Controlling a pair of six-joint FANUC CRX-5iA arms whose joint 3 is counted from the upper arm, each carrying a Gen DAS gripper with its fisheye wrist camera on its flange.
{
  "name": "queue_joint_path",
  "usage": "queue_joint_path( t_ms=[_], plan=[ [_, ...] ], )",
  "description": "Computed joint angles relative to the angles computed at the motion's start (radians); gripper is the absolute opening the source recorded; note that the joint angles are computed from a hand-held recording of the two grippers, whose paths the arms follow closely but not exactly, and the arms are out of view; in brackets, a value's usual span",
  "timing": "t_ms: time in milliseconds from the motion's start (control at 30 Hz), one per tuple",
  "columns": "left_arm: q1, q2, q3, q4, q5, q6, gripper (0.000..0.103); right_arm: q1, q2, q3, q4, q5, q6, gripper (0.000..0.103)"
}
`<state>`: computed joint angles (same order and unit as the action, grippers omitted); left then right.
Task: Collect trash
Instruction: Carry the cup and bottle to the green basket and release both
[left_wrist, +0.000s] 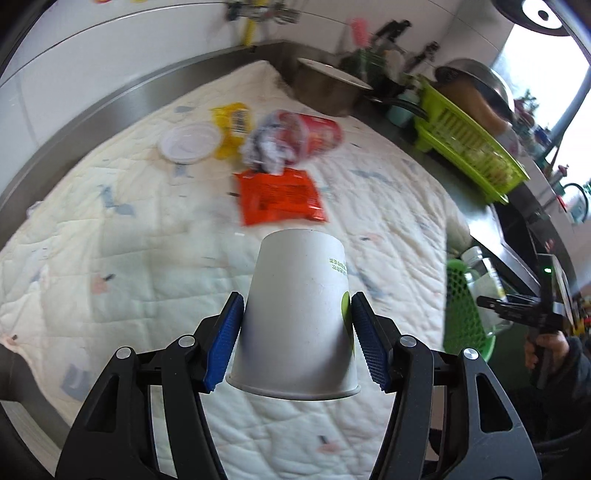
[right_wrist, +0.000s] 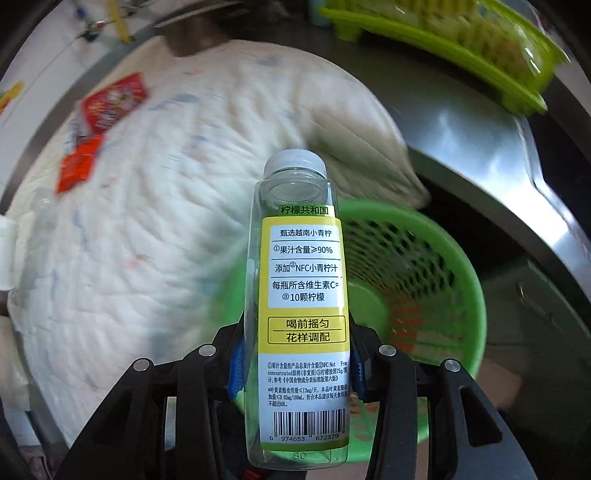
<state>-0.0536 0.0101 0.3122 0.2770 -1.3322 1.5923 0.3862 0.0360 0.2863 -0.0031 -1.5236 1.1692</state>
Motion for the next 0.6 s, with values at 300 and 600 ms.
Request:
queue_joint_path(
  t_ms=[300, 600],
  plan=[
    [-0.196, 0.09, 0.062, 0.037, 0.035, 0.05, 0.059, -0.096, -0.075, -0.196, 0.011, 0.061, -0.025, 0.043],
    [-0.351, 0.249, 0.206, 0.061, 0.019, 0.082, 0.059, -0.114, -0.187, -0.266, 0.007, 0.115, -0.042, 0.057]
  ],
)
